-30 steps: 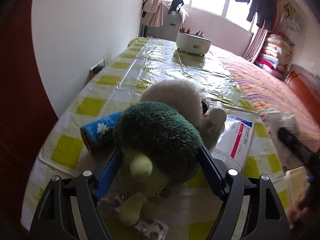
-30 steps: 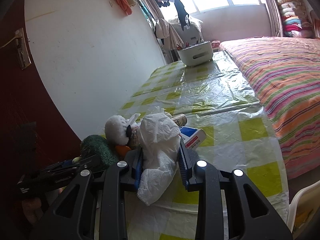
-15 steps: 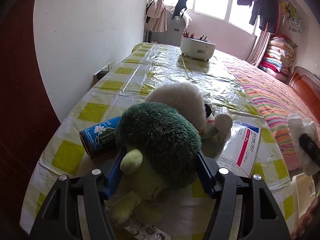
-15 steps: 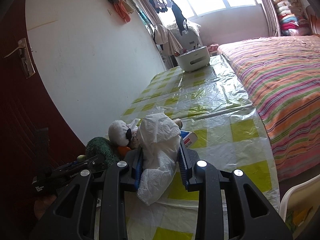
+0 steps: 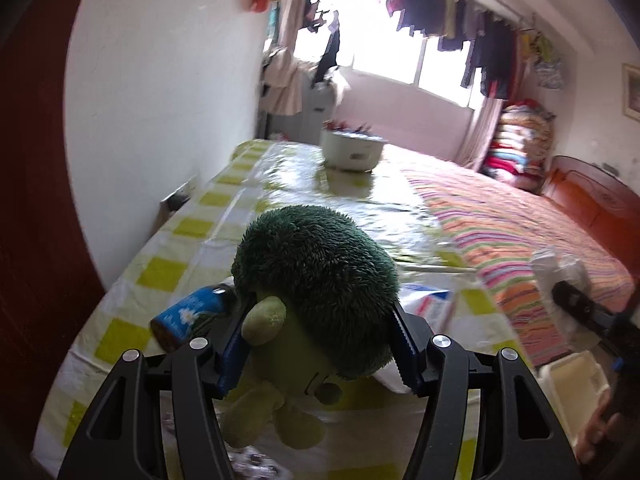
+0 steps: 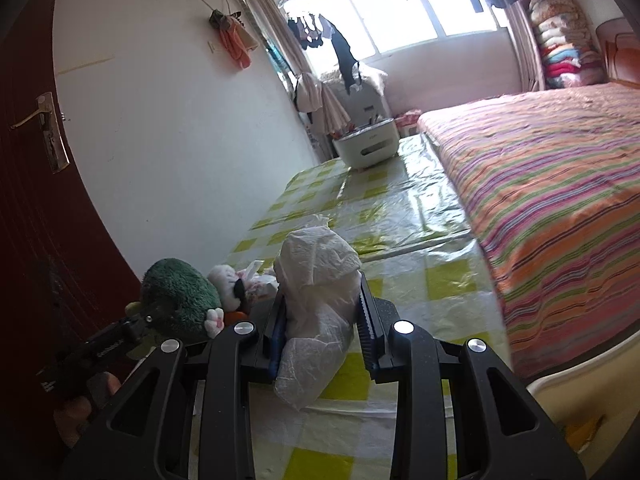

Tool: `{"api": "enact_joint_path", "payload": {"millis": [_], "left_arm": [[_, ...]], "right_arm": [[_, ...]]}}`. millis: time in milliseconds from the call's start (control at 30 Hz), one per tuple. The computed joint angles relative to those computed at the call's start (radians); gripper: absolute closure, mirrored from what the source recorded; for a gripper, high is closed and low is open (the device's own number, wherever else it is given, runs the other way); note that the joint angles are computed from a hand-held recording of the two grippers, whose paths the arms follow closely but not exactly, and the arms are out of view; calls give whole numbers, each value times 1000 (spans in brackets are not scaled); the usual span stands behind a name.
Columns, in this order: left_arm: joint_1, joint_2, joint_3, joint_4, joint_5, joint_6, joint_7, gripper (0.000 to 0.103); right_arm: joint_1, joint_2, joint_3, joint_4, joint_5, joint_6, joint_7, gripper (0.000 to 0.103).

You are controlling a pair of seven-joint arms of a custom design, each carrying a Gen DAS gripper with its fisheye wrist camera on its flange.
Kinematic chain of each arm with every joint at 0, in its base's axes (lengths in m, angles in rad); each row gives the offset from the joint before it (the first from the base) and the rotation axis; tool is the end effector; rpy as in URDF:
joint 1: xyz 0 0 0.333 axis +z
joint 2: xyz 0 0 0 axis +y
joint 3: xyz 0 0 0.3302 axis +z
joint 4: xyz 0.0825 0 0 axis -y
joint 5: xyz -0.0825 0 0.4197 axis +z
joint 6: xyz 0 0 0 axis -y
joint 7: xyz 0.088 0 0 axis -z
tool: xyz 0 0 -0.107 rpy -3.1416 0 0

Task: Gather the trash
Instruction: 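Carry the plush toy and tissue to the cream bin and release both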

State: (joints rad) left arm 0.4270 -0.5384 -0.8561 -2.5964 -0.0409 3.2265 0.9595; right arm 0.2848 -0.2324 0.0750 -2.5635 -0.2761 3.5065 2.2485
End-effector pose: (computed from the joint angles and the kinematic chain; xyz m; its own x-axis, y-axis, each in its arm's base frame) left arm 0.4272 -0.2216 0.4866 -0.0134 -0.9866 0.1625 -0.5029 -0.1338 -0.8539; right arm 0.4511 0.2064 0.4797 0.2458 -0.8861 -0.3929 -0.5109 0.2260 -0.8294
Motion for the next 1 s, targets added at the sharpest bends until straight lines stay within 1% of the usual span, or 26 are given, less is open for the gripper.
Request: {"api": "enact_joint_path", "payload": {"millis": [100,200,333,400,433,500,533,567,600,633,667,700,733,767,800,900,933,1000], "left_arm": [[-52,25,19,14,9,22,30,44],[-87,44,21,27,3,41,57,44],[-144,97,33,54,-13,63,119,44],[-201,138,69,69,-27,68,152,43],[-261,168,117,76,-35,69,172,43],[-380,212,213,87,-52,75,212,43],[-432,232,252,95,-59,78,229,43],[-453,243,262,102,-68,81,243,43],[-452,248,248,106,-76,82,256,43],[-434,252,220,112,-82,86,271,43],[-393,251,169,117,-94,91,281,43],[-334,244,100,122,-108,95,288,43],[-292,241,53,128,-119,95,298,43],[-259,237,13,132,-129,96,304,43],[-243,237,-8,135,-137,97,307,43],[-219,255,-48,157,-152,81,309,43],[-221,257,-51,159,-152,79,305,43],[-163,252,-120,175,-145,68,286,43]], "right_arm": [[-76,-45,81,-44,97,-4,-68,74],[-110,-76,111,-73,159,-16,-87,74],[-192,-125,198,-112,254,-39,-113,74],[-257,-159,265,-132,303,-51,-124,73],[-283,-176,289,-142,320,-58,-123,73],[-319,-217,315,-170,339,-70,-106,72],[-340,-243,334,-188,349,-78,-93,72],[-366,-270,355,-205,357,-87,-79,72],[-409,-308,393,-226,367,-101,-62,72],[-445,-344,422,-244,372,-114,-45,72],[-466,-382,435,-269,373,-128,-27,72],[-486,-415,448,-288,373,-142,-8,72],[-506,-449,461,-307,373,-157,11,72],[-528,-482,478,-323,373,-177,32,72],[-547,-513,491,-338,371,-200,52,72],[-556,-558,473,-378,354,-220,98,71],[-557,-571,468,-387,346,-227,111,71],[-556,-591,455,-403,327,-237,132,69]]}}
